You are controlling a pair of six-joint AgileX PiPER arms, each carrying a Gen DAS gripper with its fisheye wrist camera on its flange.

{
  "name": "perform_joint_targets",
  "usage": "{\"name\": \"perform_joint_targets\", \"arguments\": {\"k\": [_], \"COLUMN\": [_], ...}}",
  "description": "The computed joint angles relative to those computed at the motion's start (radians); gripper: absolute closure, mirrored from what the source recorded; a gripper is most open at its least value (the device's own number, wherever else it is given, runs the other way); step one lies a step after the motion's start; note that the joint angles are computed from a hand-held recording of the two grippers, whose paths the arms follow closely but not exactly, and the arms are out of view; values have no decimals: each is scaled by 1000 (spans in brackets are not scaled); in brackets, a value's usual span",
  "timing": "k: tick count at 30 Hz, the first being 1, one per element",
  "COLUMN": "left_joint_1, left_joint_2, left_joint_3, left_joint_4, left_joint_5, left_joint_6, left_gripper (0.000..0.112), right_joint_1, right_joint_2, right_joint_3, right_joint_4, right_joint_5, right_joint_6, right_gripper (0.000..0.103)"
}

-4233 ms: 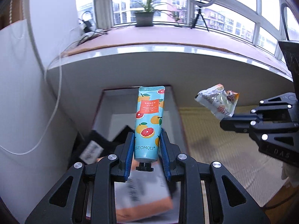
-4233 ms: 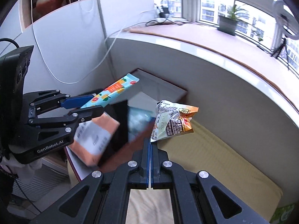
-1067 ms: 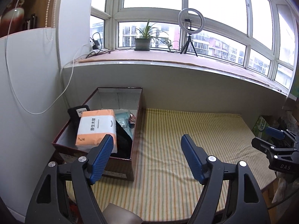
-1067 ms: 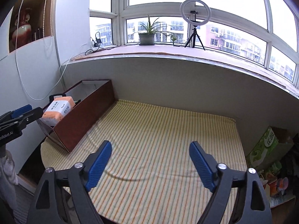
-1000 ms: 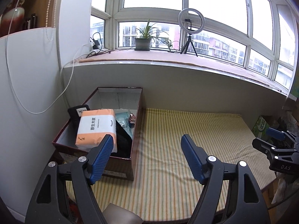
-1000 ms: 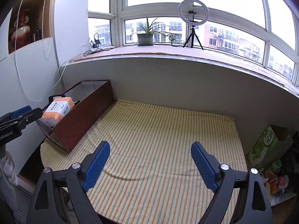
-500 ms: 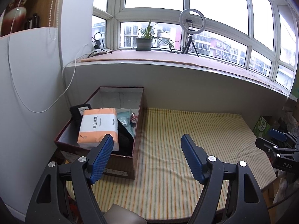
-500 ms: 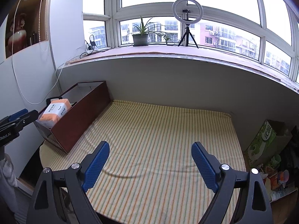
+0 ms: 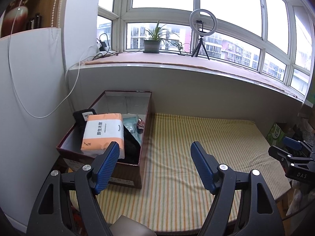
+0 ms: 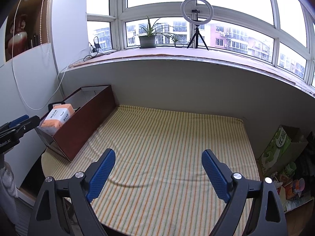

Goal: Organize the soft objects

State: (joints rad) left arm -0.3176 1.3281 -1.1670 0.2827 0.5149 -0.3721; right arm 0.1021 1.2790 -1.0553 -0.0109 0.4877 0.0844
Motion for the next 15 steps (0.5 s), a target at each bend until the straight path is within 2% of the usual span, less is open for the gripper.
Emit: {"name": "perform_joint_targets", "arguments": {"k": [15], "left_joint_1": [-9], "left_joint_2": [0], "left_joint_3": [-6], "left_joint_4": [17], "left_joint_5": [8], "left_joint_6": [-24], "left_gripper": [37], "right_joint_1": [3], "right_joint_2": [5], "right_joint_3": [0], "right_joint_4": [1], "right_joint_5": [1], "right_joint_6": [-4], "right_gripper": [16]}}
